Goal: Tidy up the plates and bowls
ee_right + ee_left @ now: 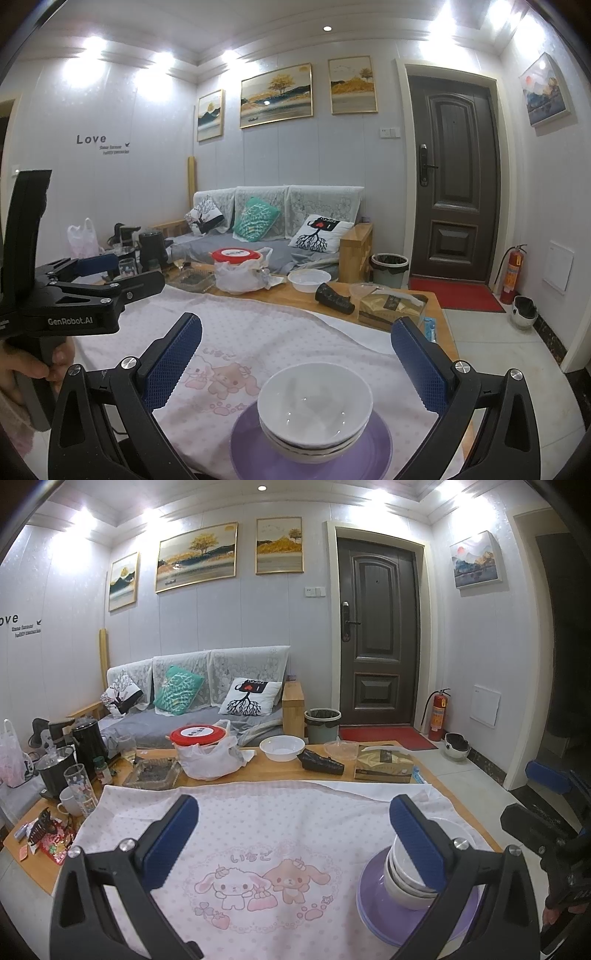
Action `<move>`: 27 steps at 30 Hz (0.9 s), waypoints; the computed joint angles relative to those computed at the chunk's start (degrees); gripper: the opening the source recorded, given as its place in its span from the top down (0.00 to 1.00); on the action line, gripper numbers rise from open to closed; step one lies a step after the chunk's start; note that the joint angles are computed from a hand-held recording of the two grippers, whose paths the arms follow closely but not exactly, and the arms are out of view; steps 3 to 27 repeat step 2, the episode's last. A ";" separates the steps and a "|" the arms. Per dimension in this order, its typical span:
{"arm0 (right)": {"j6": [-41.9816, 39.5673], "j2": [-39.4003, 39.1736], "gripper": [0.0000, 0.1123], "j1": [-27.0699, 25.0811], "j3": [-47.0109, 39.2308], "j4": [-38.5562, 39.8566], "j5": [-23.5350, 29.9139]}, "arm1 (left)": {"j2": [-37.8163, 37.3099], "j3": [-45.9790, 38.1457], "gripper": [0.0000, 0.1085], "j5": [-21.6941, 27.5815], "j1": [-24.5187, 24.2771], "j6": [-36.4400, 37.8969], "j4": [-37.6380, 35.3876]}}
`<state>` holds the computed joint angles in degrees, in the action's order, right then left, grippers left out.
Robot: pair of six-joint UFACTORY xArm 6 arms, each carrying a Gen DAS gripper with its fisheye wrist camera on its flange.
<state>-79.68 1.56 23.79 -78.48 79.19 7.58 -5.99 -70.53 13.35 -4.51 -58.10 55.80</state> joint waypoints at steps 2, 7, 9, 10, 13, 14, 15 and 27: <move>0.18 0.03 0.10 -0.13 -0.05 -0.03 0.25 | 0.03 -0.26 0.06 0.42 -0.21 0.00 0.10; 0.18 0.03 0.10 -0.13 -0.05 -0.03 0.25 | 0.03 -0.26 0.06 0.42 -0.21 0.00 0.10; 0.18 0.03 0.10 -0.13 -0.05 -0.03 0.25 | 0.03 -0.26 0.06 0.42 -0.21 0.00 0.10; 0.18 0.03 0.10 -0.13 -0.05 -0.03 0.25 | 0.03 -0.26 0.06 0.42 -0.21 0.00 0.10; 0.18 0.03 0.10 -0.13 -0.05 -0.03 0.25 | 0.03 -0.26 0.06 0.42 -0.21 0.00 0.10; 0.18 0.03 0.10 -0.13 -0.05 -0.03 0.25 | 0.03 -0.26 0.06 0.42 -0.21 0.00 0.10; 0.18 0.03 0.10 -0.13 -0.05 -0.03 0.25 | 0.03 -0.26 0.06 0.42 -0.21 0.00 0.10; 0.18 0.03 0.10 -0.13 -0.05 -0.03 0.25 | 0.03 -0.26 0.06 0.42 -0.21 0.00 0.10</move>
